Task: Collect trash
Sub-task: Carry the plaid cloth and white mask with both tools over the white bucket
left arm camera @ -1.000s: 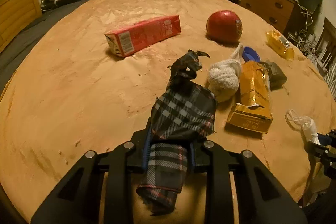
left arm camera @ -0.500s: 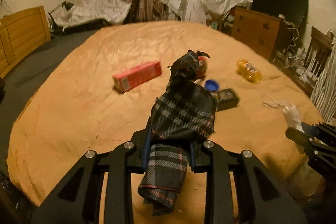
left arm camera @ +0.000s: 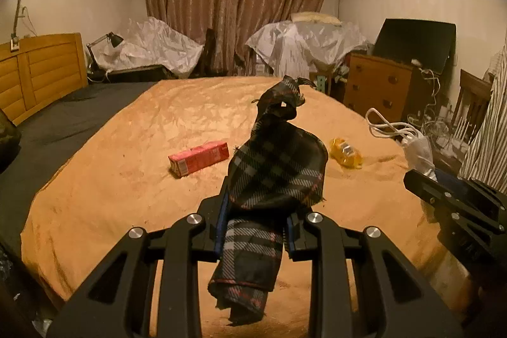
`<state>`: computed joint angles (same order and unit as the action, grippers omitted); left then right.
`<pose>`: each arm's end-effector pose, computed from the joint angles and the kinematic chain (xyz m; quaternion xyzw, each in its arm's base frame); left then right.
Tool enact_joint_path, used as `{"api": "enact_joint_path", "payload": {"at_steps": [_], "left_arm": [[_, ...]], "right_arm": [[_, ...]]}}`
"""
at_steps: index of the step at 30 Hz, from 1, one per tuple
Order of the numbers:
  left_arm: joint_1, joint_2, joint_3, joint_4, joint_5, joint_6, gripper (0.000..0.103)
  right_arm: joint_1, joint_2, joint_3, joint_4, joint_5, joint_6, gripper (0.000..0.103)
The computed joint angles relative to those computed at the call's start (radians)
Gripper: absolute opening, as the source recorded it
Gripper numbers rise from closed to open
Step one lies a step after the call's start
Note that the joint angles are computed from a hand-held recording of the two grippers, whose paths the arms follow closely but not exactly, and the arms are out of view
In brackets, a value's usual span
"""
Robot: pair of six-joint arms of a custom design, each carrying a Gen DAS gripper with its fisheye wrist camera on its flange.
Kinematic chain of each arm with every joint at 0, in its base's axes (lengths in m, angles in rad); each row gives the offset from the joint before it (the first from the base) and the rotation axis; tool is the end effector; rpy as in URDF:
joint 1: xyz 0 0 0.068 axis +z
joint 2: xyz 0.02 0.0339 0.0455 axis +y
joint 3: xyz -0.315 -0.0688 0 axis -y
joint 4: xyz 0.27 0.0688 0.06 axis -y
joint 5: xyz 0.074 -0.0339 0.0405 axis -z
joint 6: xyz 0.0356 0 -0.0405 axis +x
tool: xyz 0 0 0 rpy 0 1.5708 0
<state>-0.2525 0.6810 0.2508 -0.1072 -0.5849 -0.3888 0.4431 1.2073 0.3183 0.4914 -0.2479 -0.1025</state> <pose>0.1354 -0.0146 0.2007 -0.1988 0.8209 0.0888 0.5279 0.1993 0.1043 0.1941 -0.2886 0.7774 0.1946 0.5239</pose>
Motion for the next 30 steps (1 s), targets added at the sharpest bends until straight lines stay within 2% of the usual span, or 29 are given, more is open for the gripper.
{"api": "enact_joint_path", "payload": {"at_steps": [4,7,22,30], "left_arm": [[-0.087,0.000,0.017,-0.028,-0.075,-0.031,0.026],[-0.114,0.001,0.023,-0.039,-0.095,-0.041,0.026],[-0.142,0.033,0.042,-0.048,-0.106,-0.046,0.026],[-0.162,0.096,0.061,0.007,-0.089,-0.015,0.026]], "right_arm": [[-0.002,-0.089,-0.003,-0.059,-0.010,0.007,0.026],[-0.016,-0.138,-0.006,-0.101,-0.028,0.003,0.026],[-0.056,-0.208,0.019,-0.216,-0.058,-0.020,0.026],[-0.190,-0.290,0.028,-0.338,-0.137,-0.060,0.026]]}}
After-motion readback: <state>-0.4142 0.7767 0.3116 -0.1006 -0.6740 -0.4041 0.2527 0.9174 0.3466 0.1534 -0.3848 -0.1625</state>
